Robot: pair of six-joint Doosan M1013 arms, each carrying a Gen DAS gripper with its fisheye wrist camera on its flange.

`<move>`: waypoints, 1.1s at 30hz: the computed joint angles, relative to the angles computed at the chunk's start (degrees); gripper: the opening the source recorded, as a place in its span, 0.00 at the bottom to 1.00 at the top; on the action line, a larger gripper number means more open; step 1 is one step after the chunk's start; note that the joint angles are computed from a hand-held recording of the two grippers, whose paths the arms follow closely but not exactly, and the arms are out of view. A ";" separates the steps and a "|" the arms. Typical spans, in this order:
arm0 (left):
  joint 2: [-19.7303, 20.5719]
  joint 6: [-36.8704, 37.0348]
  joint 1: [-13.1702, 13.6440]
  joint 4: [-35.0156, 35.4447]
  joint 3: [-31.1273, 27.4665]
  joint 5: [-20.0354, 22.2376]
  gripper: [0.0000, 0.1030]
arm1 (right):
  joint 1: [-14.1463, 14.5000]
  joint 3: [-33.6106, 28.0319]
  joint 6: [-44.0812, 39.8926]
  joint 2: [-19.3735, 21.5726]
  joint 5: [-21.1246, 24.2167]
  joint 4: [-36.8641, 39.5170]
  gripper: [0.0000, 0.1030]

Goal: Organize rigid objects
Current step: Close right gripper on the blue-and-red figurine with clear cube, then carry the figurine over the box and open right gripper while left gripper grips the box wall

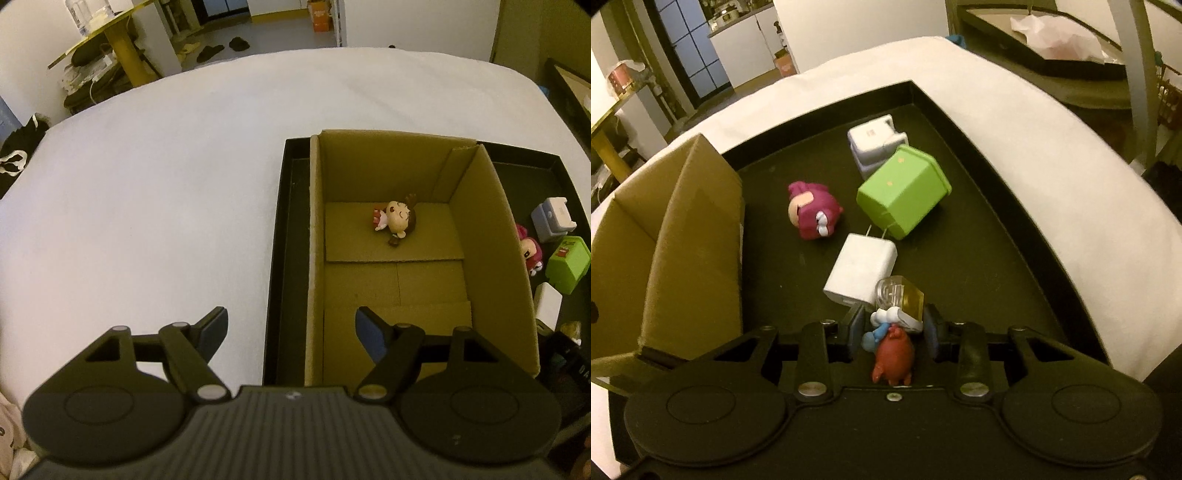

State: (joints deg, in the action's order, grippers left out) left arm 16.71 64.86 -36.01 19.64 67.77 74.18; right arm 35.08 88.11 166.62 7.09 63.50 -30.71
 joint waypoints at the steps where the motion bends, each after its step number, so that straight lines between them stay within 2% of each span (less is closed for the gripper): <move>1: -0.21 0.10 -0.06 0.19 0.29 -0.43 0.73 | -0.04 -0.11 0.24 -0.12 0.07 -0.03 0.32; 9: -1.08 -0.85 0.48 -0.75 1.73 -2.41 0.73 | 0.16 -2.60 0.13 -0.14 1.15 -1.10 0.33; 33: -4.58 -2.35 2.52 -4.53 6.13 -9.70 0.72 | 3.52 -12.40 -2.50 4.21 5.07 -8.19 0.33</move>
